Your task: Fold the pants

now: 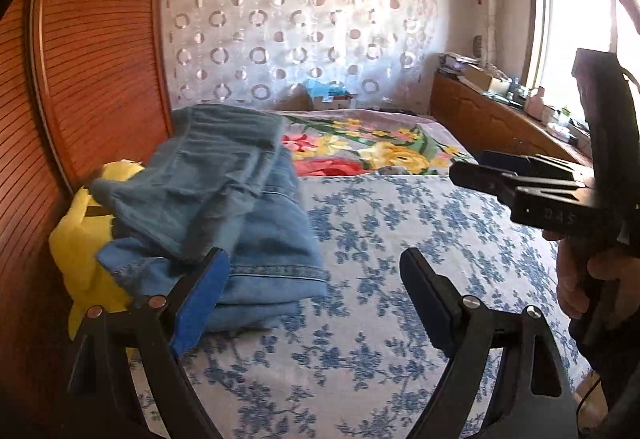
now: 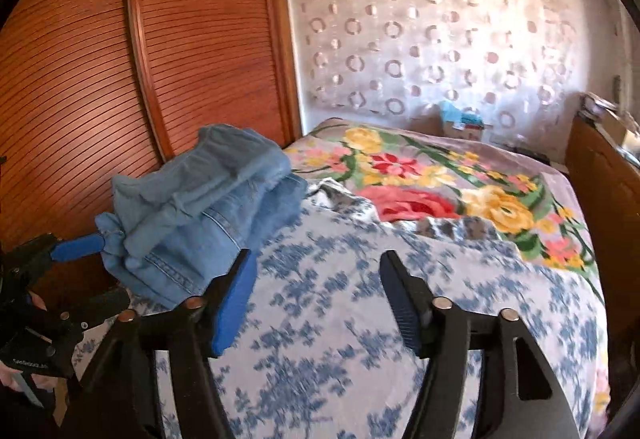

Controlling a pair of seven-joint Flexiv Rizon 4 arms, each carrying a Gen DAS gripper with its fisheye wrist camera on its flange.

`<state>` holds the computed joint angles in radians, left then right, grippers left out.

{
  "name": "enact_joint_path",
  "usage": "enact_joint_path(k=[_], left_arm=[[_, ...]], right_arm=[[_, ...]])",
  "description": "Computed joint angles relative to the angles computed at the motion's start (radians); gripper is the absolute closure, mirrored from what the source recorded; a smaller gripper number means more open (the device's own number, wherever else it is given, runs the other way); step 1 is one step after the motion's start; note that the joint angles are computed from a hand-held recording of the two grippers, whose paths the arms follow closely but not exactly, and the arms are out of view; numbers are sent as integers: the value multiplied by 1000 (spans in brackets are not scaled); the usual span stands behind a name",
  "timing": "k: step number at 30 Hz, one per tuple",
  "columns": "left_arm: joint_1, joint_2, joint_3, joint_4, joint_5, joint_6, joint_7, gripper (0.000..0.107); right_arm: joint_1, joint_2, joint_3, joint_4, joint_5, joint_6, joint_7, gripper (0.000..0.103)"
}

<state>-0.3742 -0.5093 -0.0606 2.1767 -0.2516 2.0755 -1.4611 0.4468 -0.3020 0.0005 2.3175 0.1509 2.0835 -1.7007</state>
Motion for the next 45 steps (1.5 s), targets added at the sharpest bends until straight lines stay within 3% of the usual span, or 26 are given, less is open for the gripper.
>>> enact_joint_path(k=[5,10,20,22,33,45], left_arm=[[-19,-17,-4,-7,5,-1,7,19],[-40,-28,-15,-4,9,-6,5,19],[-121,-16,-6,38,-22,33,12,19],[-136,-4,-5,53,-30,45,15,19],[-233,60,5,129,-146,130,67,19],[-266,115,-35,193,-223,264,114,19]], right_arm=[[99,25,-62,44,140,13,-41,36],[126,60,-46,98,232,57,-74,36],[122,142,46,214,399,138,-153,36],[86,144,77,231,378,156,-134,36],[77,224,179,276,542,222,-217,36],[87,195,283,318,646,446,-211,36]])
